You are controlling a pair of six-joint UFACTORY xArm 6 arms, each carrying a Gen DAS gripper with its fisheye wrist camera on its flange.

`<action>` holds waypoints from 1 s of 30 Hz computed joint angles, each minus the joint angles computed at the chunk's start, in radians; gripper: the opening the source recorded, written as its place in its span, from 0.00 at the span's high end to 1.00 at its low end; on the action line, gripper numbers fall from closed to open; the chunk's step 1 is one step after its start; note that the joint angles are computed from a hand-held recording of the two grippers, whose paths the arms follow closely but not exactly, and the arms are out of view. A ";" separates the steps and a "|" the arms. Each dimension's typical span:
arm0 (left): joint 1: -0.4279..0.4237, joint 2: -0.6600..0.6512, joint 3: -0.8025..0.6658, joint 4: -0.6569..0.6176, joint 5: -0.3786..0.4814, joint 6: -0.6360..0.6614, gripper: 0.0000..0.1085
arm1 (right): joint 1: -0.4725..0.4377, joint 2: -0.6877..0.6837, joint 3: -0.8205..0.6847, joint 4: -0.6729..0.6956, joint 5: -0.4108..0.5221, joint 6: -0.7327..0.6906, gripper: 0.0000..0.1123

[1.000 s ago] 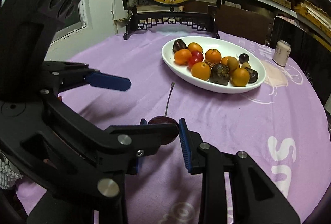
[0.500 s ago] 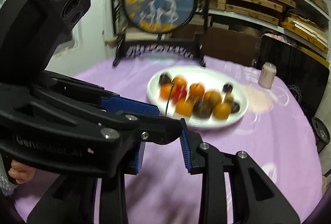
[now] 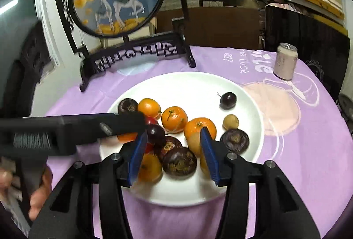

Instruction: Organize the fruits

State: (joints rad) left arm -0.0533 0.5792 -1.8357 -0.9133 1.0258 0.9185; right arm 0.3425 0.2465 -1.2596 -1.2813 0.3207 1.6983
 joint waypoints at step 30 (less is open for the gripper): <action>-0.048 -0.608 0.916 -0.320 -0.720 0.622 0.07 | 0.234 -0.278 0.383 0.052 0.191 0.211 0.30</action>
